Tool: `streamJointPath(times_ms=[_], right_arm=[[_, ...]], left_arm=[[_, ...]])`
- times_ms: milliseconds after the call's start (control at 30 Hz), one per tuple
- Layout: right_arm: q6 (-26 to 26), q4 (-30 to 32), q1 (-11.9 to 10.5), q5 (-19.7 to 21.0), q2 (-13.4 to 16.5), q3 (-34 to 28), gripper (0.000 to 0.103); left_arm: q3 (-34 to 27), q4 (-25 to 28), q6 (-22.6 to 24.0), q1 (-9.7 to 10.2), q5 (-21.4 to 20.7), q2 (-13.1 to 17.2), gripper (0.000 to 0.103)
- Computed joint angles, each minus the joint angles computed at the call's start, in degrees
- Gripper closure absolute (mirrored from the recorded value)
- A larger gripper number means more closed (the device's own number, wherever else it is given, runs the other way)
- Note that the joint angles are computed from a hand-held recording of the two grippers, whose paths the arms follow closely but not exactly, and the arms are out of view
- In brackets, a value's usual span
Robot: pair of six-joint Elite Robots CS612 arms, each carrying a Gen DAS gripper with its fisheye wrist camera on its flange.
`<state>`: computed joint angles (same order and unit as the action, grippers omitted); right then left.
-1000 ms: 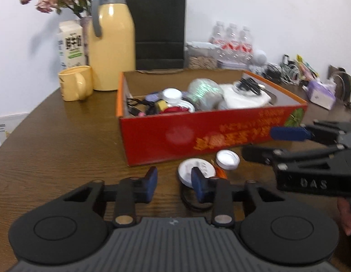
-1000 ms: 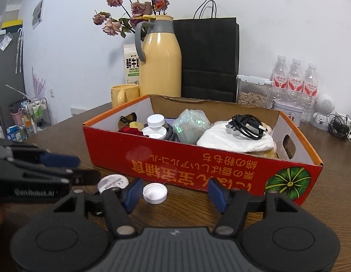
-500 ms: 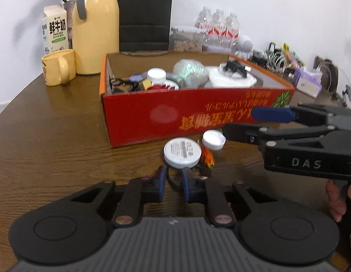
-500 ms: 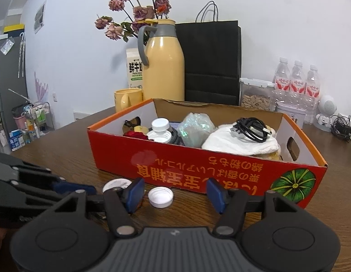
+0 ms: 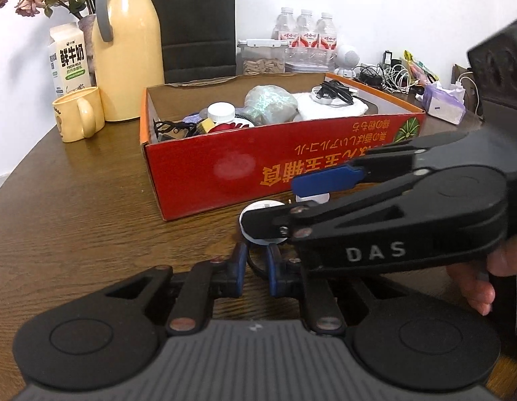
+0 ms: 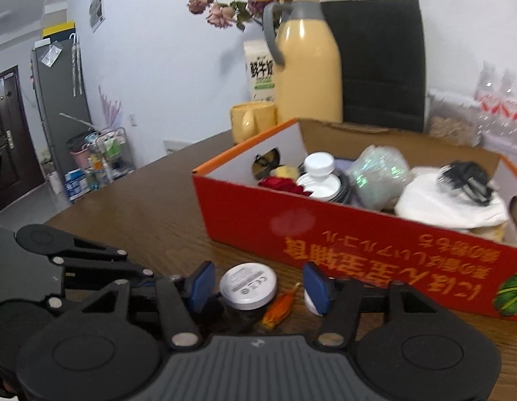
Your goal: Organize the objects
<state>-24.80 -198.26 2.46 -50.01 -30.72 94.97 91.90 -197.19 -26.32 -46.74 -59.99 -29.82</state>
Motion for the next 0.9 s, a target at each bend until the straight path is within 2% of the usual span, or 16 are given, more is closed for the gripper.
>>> streamJointPath(times_ms=[133, 200, 300, 367, 467, 633, 900], right_arm=[[0.3, 4.7, 0.2, 0.4, -0.3, -0.8, 0.051], [0.5, 5.9, 0.5, -1.0, -0.3, -1.0, 0.054], [-0.6, 6.4, 0.9, -1.5, -0.6, -0.8, 0.065], [-0.5, 4.9, 1.1, -2.4, -0.6, -0.5, 0.065], [-0.2, -0.6, 1.3, -4.3, -0.2, 0.3, 0.065], [1.5, -6.6, 0.8, -4.5, 0.0, 1.6, 0.065], [2.6, -11.5, 0.4, -5.5, 0.3, 2.4, 0.065]], left_arm=[[0.0, -0.2, 0.5, 0.03, -0.1, 0.0, 0.089], [0.0, -0.2, 0.9, -0.10, 0.2, 0.1, 0.089], [0.0, -0.3, 1.3, -0.18, 0.4, 0.1, 0.089], [-0.1, -0.2, 1.4, -0.20, 0.5, 0.1, 0.089], [-0.1, -0.4, 1.2, -0.16, 0.2, 0.1, 0.089], [-0.2, -0.3, 1.4, -0.17, 0.5, 0.2, 0.089], [-0.2, -0.2, 1.8, -0.30, 1.2, 0.3, 0.089]])
